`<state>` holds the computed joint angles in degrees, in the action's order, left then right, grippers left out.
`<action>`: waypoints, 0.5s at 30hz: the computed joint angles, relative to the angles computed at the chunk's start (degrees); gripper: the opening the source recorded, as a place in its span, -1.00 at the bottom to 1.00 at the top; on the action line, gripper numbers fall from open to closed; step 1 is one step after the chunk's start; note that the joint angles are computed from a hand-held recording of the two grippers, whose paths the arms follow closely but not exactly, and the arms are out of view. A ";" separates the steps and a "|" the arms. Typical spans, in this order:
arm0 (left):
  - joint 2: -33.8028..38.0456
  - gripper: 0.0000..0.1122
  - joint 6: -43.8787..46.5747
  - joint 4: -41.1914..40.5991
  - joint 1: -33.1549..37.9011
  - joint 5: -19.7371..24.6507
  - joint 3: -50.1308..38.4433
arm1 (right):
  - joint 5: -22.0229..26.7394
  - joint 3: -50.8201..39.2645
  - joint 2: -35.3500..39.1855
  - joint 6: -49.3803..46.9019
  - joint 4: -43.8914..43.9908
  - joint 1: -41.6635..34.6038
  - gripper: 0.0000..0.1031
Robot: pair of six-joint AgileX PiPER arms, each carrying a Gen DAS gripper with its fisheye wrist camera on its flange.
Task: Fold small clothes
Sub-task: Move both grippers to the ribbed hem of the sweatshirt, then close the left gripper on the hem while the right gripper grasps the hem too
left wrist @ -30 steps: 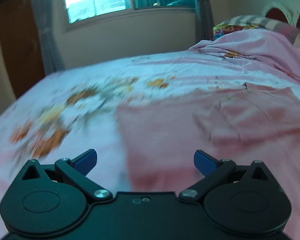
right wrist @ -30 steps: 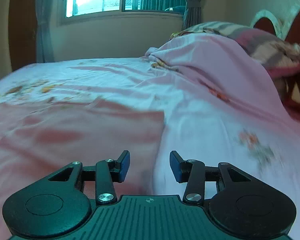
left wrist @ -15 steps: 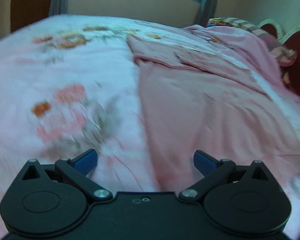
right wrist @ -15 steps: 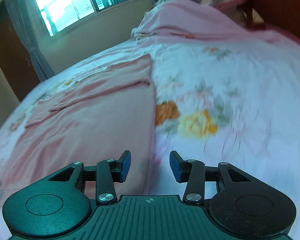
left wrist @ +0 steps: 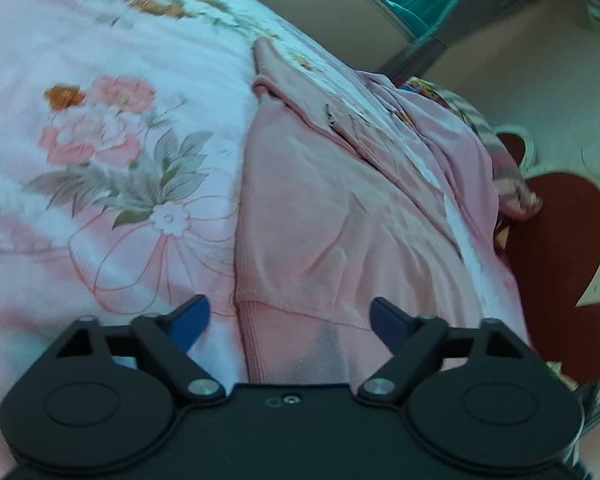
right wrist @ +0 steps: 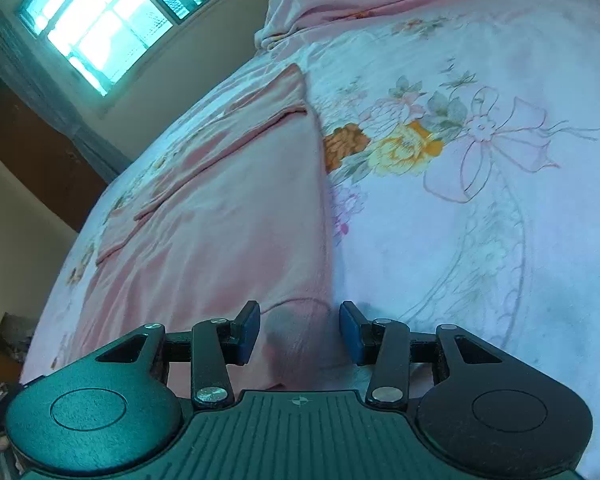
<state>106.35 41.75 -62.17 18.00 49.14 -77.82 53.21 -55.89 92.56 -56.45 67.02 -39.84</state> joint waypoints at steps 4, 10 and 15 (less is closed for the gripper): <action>2.98 -0.16 0.31 -3.76 2.04 4.11 -1.08 | 1.34 0.28 1.04 -0.92 2.05 0.10 -0.14; 6.21 -0.15 1.53 -7.14 5.14 10.84 -2.13 | 7.62 -1.68 4.61 0.27 3.16 -3.27 -0.15; 10.92 -0.15 1.88 -8.90 4.93 13.88 -6.17 | 11.96 -4.63 8.89 0.38 3.92 -4.08 -0.15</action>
<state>117.27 43.63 -71.08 22.93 63.03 -83.99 65.17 -60.52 101.45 -56.08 70.94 -43.92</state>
